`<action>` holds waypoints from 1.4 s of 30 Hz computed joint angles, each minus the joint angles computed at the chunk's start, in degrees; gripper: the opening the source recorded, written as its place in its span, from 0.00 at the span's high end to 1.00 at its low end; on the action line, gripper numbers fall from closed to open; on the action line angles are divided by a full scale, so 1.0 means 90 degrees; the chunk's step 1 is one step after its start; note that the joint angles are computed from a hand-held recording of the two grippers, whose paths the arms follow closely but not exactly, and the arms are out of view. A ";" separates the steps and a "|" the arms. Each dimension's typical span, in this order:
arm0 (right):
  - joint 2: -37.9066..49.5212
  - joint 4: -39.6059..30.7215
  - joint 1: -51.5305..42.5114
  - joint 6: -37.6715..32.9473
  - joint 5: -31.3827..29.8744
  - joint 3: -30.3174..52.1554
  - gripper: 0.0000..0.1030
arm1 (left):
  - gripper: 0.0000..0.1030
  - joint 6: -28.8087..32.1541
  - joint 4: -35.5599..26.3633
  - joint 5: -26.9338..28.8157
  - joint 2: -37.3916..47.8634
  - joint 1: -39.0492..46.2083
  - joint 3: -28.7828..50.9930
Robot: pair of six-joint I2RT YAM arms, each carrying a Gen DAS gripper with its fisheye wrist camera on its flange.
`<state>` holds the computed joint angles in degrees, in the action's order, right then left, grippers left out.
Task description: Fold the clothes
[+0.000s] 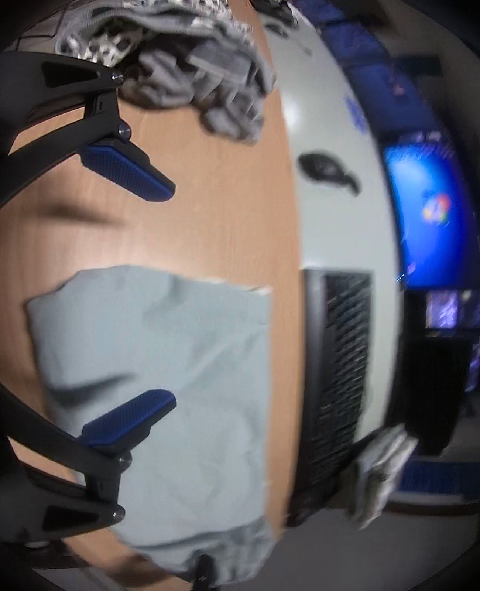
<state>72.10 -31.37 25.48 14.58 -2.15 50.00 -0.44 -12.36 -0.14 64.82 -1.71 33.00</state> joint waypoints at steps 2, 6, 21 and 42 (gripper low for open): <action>0.0065 0.0007 0.0234 0.0086 0.0551 -0.0130 0.36 | 0.01 -0.0040 0.0210 -0.0282 0.0204 -0.0130 -0.0147; 0.0032 -0.0046 0.0480 0.0455 0.1173 -0.0304 0.35 | 0.01 0.0048 0.0510 -0.0479 0.0384 -0.0354 -0.0392; -0.2418 0.0074 -0.1956 0.1492 -0.1935 -0.2052 0.17 | 0.00 -0.0055 0.0773 -0.0187 0.0652 -0.0359 -0.0453; 0.0340 0.0869 0.1319 0.0384 -0.0597 0.0904 0.78 | 0.01 0.0236 0.0414 0.0436 -0.0210 0.0378 -0.0405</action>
<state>75.16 -23.55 37.34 18.04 -7.53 58.14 1.68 -8.63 3.78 62.93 1.69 29.36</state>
